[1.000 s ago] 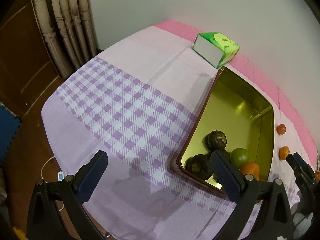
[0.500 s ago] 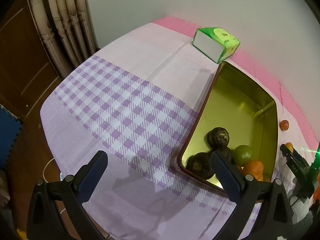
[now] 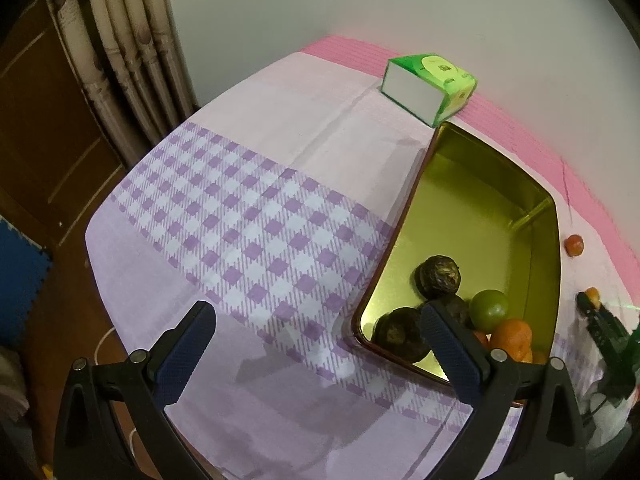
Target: Organize fruits
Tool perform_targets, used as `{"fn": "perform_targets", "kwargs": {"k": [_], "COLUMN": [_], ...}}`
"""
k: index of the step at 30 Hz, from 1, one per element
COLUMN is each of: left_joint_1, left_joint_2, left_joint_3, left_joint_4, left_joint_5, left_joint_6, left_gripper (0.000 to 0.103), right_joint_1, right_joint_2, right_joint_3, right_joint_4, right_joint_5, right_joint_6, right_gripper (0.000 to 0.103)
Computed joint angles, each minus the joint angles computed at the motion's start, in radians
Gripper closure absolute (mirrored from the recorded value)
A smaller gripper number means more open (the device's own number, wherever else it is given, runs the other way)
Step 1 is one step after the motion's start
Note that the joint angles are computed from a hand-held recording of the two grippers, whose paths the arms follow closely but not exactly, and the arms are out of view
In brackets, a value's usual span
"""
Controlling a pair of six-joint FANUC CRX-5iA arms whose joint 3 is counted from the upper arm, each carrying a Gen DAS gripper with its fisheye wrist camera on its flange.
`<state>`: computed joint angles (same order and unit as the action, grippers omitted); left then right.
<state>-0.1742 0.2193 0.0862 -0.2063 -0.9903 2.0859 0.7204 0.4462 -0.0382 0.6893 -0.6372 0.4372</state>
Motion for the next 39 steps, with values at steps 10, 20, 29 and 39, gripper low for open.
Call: {"fn": "perform_targets", "kwargs": {"k": [10,20,29,39], "left_joint_1": [-0.066,-0.162,-0.244,-0.268], "left_joint_2": [0.006,0.119,0.265,0.387], "left_joint_3": [0.024,0.144,0.321,0.484], "left_joint_4": [-0.012,0.109,0.114,0.113], "left_joint_5": [0.04,0.088,0.034,0.012], "left_joint_6": [-0.054,-0.208,-0.279,-0.303], "left_gripper": [0.001,0.001,0.001,0.001], "right_joint_1": [-0.079,-0.17,-0.212,-0.2], "right_joint_2": [-0.105,-0.19,-0.232,-0.238], "right_joint_3": [-0.164,-0.295,-0.341,-0.326], "right_joint_4": [0.091,0.166,0.123,0.04], "right_joint_5": [-0.017,-0.028,0.04,0.029], "right_joint_6": [-0.135,-0.225,-0.192,-0.093], "right_gripper": [0.061,0.061,0.017,0.0]}}
